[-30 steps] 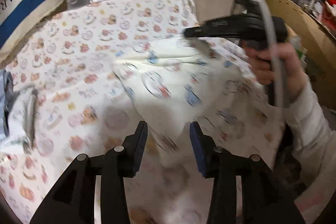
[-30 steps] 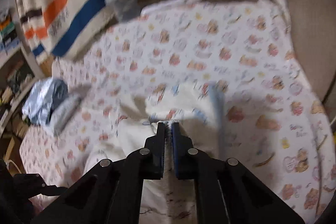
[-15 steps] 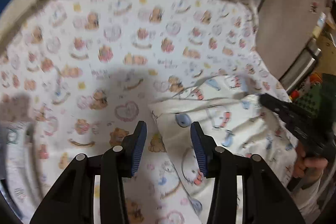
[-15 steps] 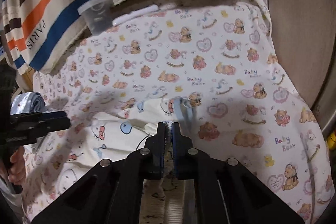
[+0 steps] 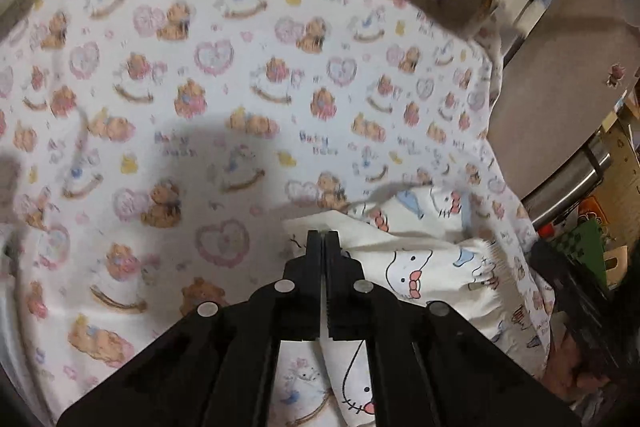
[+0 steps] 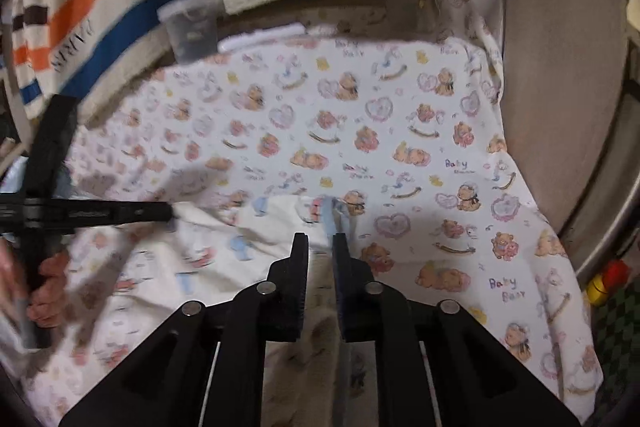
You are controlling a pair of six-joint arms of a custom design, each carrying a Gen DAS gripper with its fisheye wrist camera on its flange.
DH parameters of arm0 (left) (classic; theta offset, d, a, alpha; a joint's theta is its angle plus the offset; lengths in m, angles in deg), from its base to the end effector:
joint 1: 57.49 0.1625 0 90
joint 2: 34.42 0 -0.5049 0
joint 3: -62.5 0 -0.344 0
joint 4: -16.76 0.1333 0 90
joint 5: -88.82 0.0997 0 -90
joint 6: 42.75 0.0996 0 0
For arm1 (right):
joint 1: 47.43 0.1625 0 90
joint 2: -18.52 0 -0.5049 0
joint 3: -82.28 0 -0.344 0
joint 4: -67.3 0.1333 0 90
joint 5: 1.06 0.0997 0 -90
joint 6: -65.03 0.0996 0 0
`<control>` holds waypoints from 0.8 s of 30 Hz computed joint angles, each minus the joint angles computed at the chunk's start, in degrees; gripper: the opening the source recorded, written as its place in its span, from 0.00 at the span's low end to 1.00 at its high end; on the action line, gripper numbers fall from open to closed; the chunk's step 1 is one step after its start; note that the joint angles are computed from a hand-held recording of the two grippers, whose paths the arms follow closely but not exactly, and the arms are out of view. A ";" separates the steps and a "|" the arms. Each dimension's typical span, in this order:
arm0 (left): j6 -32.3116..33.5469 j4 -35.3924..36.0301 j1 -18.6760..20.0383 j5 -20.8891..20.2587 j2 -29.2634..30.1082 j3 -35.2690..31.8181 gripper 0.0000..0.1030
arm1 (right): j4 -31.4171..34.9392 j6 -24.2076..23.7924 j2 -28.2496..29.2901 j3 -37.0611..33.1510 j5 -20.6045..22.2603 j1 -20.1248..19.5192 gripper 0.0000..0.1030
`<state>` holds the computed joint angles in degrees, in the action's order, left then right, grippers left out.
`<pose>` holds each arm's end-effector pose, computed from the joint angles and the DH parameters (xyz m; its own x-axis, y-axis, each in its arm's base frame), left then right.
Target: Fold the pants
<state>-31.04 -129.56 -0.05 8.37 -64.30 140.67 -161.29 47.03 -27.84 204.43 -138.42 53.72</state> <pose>-0.2930 -0.7373 0.0739 -0.7179 0.6699 -0.1892 0.6930 0.7134 -0.1034 0.1630 -0.5167 0.2523 -0.7251 0.3473 0.5946 -0.3285 0.5844 -0.7420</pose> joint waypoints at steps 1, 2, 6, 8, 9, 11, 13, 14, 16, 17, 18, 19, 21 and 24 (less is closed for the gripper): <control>0.58 -0.55 -0.22 0.07 -0.14 0.04 0.01 | 0.29 0.59 -0.16 0.60 0.66 1.28 0.12; 1.31 -0.97 -0.40 -0.18 -0.36 0.11 0.01 | 0.47 1.35 -0.27 1.53 2.04 2.69 0.12; 1.94 -0.80 -0.92 -0.63 -0.32 -0.68 0.01 | 6.87 5.92 -0.82 4.55 12.88 4.95 0.42; 1.89 -1.05 -1.07 -0.58 -0.25 -0.82 0.01 | 7.39 6.75 1.56 5.24 16.08 5.46 0.60; 1.93 -1.17 -1.11 -0.68 -0.21 -0.93 0.01 | 8.55 7.30 3.23 5.00 15.14 6.11 0.60; 2.13 -1.58 -1.16 -0.79 -0.14 -1.13 0.01 | 7.48 6.91 6.24 4.71 13.55 7.14 0.60; 2.64 -2.22 -1.37 -0.18 -0.04 -1.26 0.01 | 3.51 5.00 9.61 4.08 10.12 8.66 0.60; 3.04 -2.45 -1.50 0.15 0.09 -1.43 0.01 | 1.52 3.20 11.58 3.37 7.98 9.54 0.60; 3.77 -2.88 -1.68 0.74 0.23 -1.56 0.01 | 2.83 2.25 13.17 2.24 4.89 10.30 0.55; 4.06 -3.08 -1.87 1.33 0.34 -1.62 0.01 | 5.01 2.96 13.57 1.92 3.89 10.17 0.32; 4.25 -3.17 -1.96 1.76 0.35 -1.63 0.01 | 7.41 4.24 13.49 1.71 3.36 9.76 0.18; 4.34 -3.21 -2.06 2.14 0.41 -1.73 0.01 | 7.84 5.12 13.61 2.18 3.48 9.01 0.07; 4.55 -3.76 -2.17 2.78 0.66 -1.94 0.01 | 5.69 4.56 13.21 3.87 4.42 8.93 0.03; 6.66 -7.94 -2.80 6.30 1.47 -1.08 0.01 | 8.00 6.66 11.43 6.08 7.12 8.78 0.02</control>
<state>-24.38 -137.50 -2.85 14.67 -62.83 139.59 -153.29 53.69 -16.41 210.51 -131.31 62.50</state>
